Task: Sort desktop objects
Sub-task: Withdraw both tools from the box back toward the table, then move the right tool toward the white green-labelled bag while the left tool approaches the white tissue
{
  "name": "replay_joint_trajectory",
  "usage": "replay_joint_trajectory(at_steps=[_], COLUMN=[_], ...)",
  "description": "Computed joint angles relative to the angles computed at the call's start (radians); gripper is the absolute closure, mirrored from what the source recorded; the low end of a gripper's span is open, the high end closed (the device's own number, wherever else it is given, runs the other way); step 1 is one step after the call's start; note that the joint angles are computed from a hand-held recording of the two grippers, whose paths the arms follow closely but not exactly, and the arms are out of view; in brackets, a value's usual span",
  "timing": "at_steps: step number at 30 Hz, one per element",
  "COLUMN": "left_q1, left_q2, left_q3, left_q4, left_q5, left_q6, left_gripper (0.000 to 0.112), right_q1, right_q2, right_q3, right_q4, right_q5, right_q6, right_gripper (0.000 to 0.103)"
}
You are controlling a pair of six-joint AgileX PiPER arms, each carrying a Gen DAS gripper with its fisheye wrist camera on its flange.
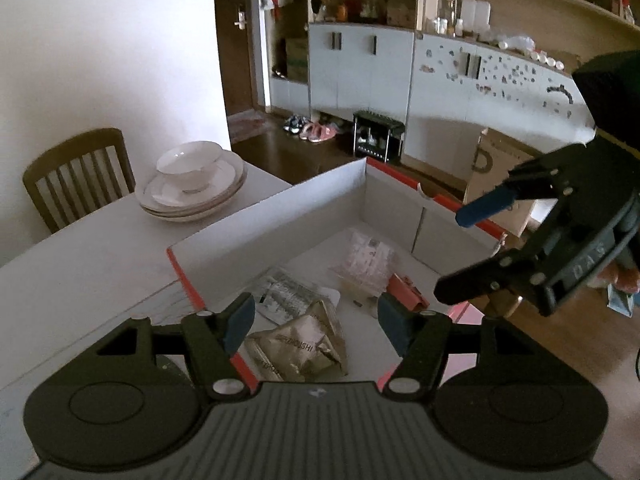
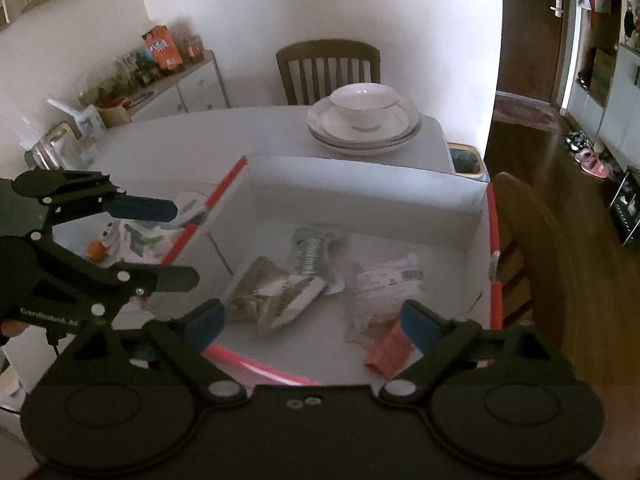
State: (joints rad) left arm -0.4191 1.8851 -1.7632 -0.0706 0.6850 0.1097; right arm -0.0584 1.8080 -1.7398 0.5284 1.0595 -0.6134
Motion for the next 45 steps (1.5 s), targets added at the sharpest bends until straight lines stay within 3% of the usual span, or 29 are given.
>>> replay_joint_trajectory(at_steps=[9, 13, 18, 24, 31, 45], left_q1=[0.044, 0.090, 0.156, 0.265, 0.422, 0.749], left_q2=[-0.150, -0.213, -0.290, -0.380, -0.456, -0.540], left_q3=[0.200, 0.288, 0.397, 0.529, 0.641, 0.769], left_q4=[-0.062, -0.137, -0.234, -0.375, -0.561, -0.750], left_q5=[-0.084, -0.102, -0.125, -0.139, -0.090, 0.057], left_q6=[0.073, 0.150, 0.261, 0.413, 0.624, 0.977], left_gripper=[0.033, 0.030, 0.027, 0.014, 0.013, 0.013], right_q1=[0.066, 0.141, 0.212, 0.322, 0.485, 0.730], right_q2=[-0.138, -0.195, -0.230, -0.249, -0.236, -0.151], right_q3=[0.182, 0.254, 0.293, 0.329, 0.324, 0.266], right_q4=[0.039, -0.045, -0.092, -0.192, -0.390, -0.684], right_q5=[-0.126, -0.235, -0.292, -0.356, -0.392, -0.407], right_q6=[0.031, 0.142, 0.257, 0.447, 0.697, 1.092], right_gripper=[0.002, 0.002, 0.001, 0.001, 0.001, 0.001])
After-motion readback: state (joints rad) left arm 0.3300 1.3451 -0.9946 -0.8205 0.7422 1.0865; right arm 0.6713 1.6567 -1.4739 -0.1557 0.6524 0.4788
